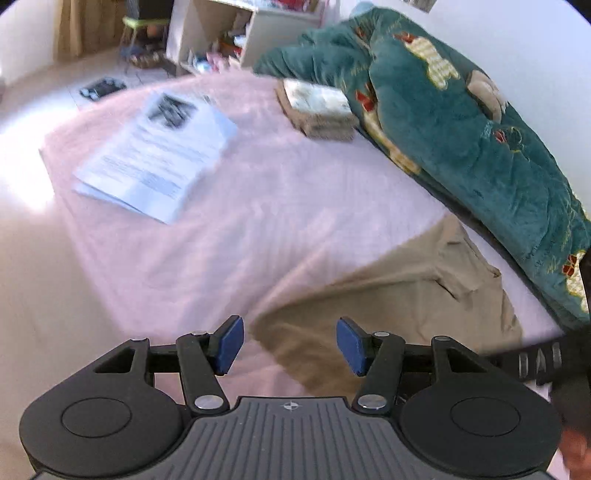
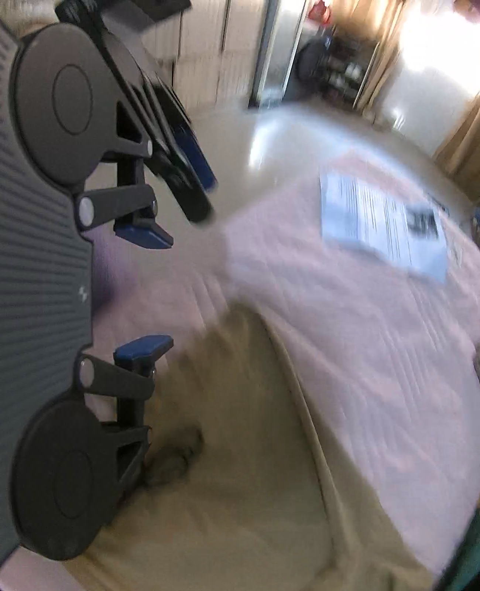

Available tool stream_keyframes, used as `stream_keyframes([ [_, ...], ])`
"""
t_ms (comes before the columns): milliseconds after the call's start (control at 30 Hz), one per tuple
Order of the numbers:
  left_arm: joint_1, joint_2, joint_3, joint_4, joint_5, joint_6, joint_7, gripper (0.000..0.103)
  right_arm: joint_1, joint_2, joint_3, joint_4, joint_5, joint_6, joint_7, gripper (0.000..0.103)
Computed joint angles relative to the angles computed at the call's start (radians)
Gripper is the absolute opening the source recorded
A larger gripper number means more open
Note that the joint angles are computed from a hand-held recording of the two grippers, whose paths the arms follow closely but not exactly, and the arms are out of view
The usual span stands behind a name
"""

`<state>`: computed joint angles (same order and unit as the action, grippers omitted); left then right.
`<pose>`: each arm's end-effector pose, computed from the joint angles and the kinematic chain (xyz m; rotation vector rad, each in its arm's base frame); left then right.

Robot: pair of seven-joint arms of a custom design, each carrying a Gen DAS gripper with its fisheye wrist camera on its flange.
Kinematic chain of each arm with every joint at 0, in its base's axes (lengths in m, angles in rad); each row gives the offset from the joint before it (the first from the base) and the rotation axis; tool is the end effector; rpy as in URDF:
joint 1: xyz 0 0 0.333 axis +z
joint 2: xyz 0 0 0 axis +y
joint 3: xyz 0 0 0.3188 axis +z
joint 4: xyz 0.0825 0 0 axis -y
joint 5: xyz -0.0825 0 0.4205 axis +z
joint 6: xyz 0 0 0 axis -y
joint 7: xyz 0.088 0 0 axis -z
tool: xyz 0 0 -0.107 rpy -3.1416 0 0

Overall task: Fold clothes
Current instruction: 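Grasp the khaki shirt side edge with the right gripper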

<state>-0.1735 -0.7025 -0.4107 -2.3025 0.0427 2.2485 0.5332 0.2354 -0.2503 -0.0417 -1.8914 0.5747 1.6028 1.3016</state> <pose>0.3388 -0.2741 0.6394 -2.2956 1.4491 -0.8389 0.4912 0.1517 0.6219 -2.2575 1.4418 0.5862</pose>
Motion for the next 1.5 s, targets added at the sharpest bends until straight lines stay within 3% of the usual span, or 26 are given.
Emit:
stream_keyframes([
  [167, 0.012, -0.129, 0.010, 0.055, 0.056, -0.324, 0.075, 0.055, 0.071, -0.118, 0.033, -0.076, 0.079, 0.018, 0.012, 0.051],
  [267, 0.021, -0.123, 0.005, 0.058, 0.069, -0.383, 0.116, 0.055, 0.107, -0.161, 0.052, -0.111, 0.045, 0.092, -0.049, 0.052],
  [333, 0.019, -0.096, 0.004, 0.017, 0.056, -0.309, 0.122, 0.056, 0.100, -0.166, 0.069, -0.141, -0.046, 0.195, -0.051, 0.052],
  [467, 0.040, 0.053, -0.052, -0.045, 0.085, -0.045, 0.070, 0.055, 0.067, -0.085, 0.083, -0.181, -0.247, 0.419, 0.011, 0.052],
  [533, 0.057, 0.160, -0.085, -0.033, 0.149, 0.056, 0.042, 0.056, 0.048, -0.007, 0.069, -0.167, -0.311, 0.475, 0.046, 0.052],
  [667, 0.076, 0.340, -0.121, 0.021, 0.328, 0.134, 0.015, 0.056, 0.007, 0.126, 0.042, -0.119, -0.342, 0.522, 0.125, 0.052],
  [733, 0.087, 0.388, -0.129, 0.036, 0.416, 0.151, -0.035, 0.056, -0.012, 0.174, 0.038, -0.091, -0.350, 0.524, 0.149, 0.052],
  [833, 0.079, 0.447, -0.092, 0.035, 0.473, 0.218, -0.068, 0.056, -0.035, 0.235, 0.040, -0.057, -0.324, 0.532, 0.174, 0.052],
  [1033, -0.001, 0.503, 0.016, 0.000, 0.478, 0.371, 0.025, 0.056, -0.058, 0.350, 0.063, 0.039, -0.332, 0.527, 0.259, 0.052],
  [1267, -0.040, 0.528, 0.054, -0.008, 0.462, 0.403, 0.017, 0.056, -0.064, 0.408, 0.084, 0.107, -0.347, 0.499, 0.324, 0.052],
  [1433, -0.046, 0.527, 0.067, -0.018, 0.435, 0.437, 0.028, 0.056, -0.084, 0.403, 0.087, 0.130, -0.257, 0.457, 0.379, 0.052],
  [1500, -0.045, 0.526, 0.070, -0.022, 0.423, 0.451, 0.034, 0.056, -0.080, 0.417, 0.086, 0.145, -0.281, 0.451, 0.403, 0.052],
])
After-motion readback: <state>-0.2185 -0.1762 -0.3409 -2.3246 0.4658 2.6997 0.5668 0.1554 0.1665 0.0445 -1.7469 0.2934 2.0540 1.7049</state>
